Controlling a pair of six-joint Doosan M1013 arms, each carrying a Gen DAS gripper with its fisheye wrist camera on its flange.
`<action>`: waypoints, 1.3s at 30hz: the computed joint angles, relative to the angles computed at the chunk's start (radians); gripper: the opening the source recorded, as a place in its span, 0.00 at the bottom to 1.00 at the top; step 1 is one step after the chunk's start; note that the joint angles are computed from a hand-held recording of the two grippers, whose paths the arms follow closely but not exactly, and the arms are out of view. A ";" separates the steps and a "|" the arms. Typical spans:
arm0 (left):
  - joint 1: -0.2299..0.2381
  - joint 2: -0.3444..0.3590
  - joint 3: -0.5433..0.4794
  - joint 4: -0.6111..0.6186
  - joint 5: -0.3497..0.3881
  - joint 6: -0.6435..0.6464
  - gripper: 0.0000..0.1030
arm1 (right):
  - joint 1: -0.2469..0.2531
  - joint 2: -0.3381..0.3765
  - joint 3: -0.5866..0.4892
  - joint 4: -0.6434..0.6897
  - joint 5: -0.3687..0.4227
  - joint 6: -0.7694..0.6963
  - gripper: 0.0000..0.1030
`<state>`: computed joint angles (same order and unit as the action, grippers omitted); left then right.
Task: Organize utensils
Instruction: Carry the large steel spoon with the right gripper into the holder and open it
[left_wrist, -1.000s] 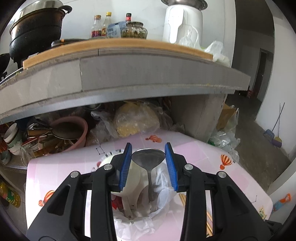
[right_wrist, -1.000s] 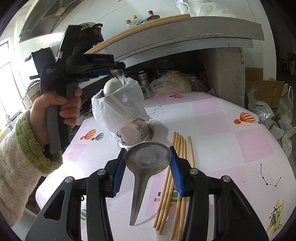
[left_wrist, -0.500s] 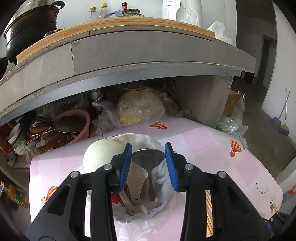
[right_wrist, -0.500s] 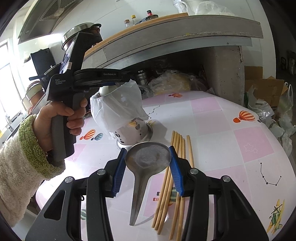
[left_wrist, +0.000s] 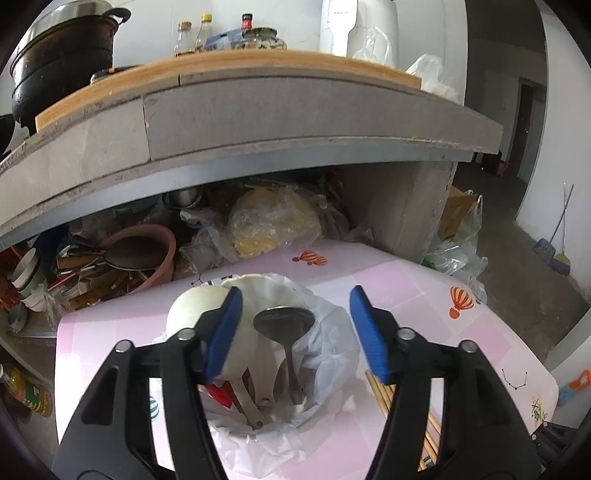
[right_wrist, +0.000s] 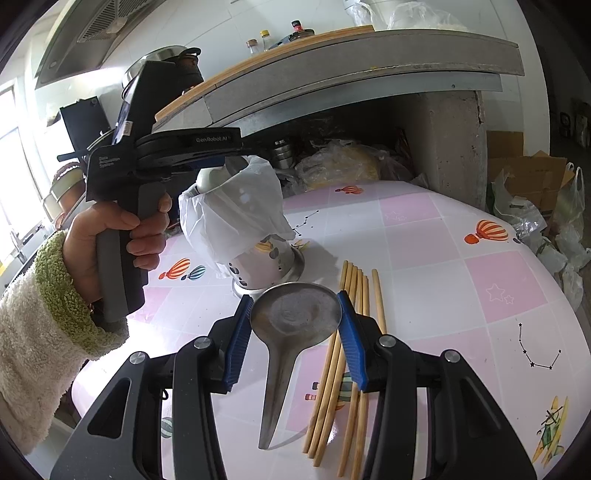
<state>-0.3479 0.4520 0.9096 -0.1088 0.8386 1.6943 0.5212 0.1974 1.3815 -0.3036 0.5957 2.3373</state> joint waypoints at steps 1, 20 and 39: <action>0.001 -0.002 0.002 -0.008 -0.003 0.005 0.59 | 0.000 0.000 0.000 -0.002 0.001 0.002 0.43; 0.097 -0.222 0.277 -0.014 -0.162 -0.158 0.80 | -0.039 0.002 -0.092 -0.014 -0.089 -0.090 0.43; 0.205 -0.411 0.578 0.176 -0.173 -0.470 0.81 | -0.058 0.276 -0.598 0.164 -0.068 -0.511 0.43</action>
<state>-0.1426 0.0412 1.4880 0.0672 0.6654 1.2239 0.4635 0.4731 0.7836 -0.1394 0.5280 1.8266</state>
